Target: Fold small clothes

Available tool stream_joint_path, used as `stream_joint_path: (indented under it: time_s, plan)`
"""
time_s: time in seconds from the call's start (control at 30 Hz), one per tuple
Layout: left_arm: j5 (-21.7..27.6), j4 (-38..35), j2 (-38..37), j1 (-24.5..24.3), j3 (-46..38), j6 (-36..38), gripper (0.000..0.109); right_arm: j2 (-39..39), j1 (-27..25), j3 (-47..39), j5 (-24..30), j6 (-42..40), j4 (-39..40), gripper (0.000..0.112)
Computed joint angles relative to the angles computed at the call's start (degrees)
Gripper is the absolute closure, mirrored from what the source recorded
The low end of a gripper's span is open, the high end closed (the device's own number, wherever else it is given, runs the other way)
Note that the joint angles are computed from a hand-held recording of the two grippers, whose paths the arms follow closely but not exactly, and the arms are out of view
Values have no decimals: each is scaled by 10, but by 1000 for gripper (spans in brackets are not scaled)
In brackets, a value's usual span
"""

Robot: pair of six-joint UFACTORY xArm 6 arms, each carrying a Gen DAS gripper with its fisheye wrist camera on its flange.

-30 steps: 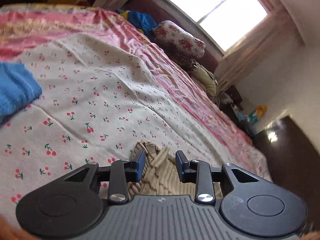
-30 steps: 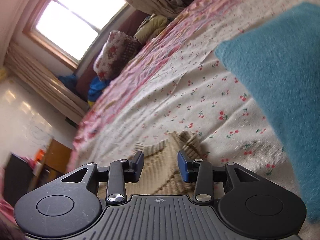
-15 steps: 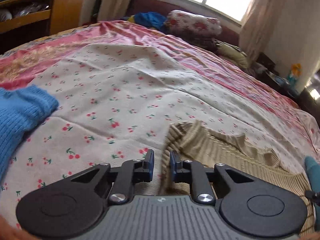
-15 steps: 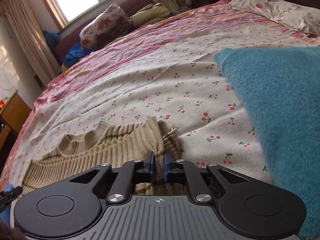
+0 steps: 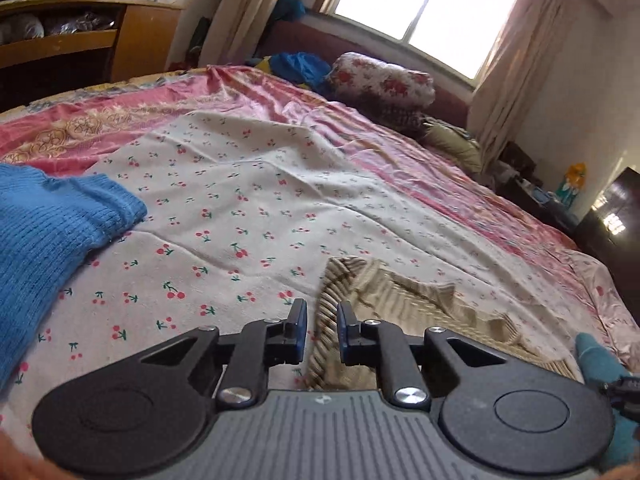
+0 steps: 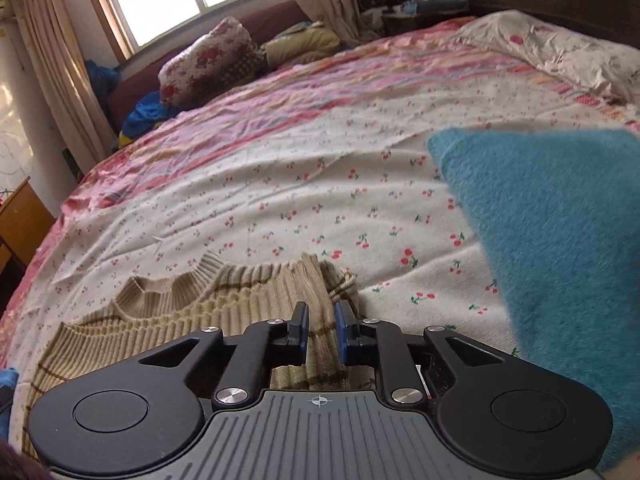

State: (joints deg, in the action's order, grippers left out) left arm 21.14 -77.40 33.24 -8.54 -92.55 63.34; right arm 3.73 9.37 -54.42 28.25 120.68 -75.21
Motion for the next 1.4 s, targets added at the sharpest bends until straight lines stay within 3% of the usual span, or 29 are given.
stream_joint_path:
  time_s: [0.1,0.27,0.33,0.43,0.67,0.8,1.03,1.4]
  plan:
    - [9,-35,-28,-3,41,57,86,-3,26,-9,16,-19,3,94]
    - [15,-4,-23,-10,67,67,86,33,48,-32,19,-73,55,93]
    - [11,14,-14,-11,66,62,85,55,50,-40,39,-100,89,93]
    - [29,13,-10,-1,61,53,81,60,45,-37,36,-64,67,93]
    - [42,14,-9,9,57,33,79,49,70,-52,77,-98,98,93]
    - [44,34,-6,11,55,15,76,72,79,-67,87,-152,157,92]
    - [64,45,-9,20,55,-2,76,76,111,-110,131,-181,160,89]
    - [80,65,-14,23,58,-3,76,167,136,-221,100,-244,204,89]
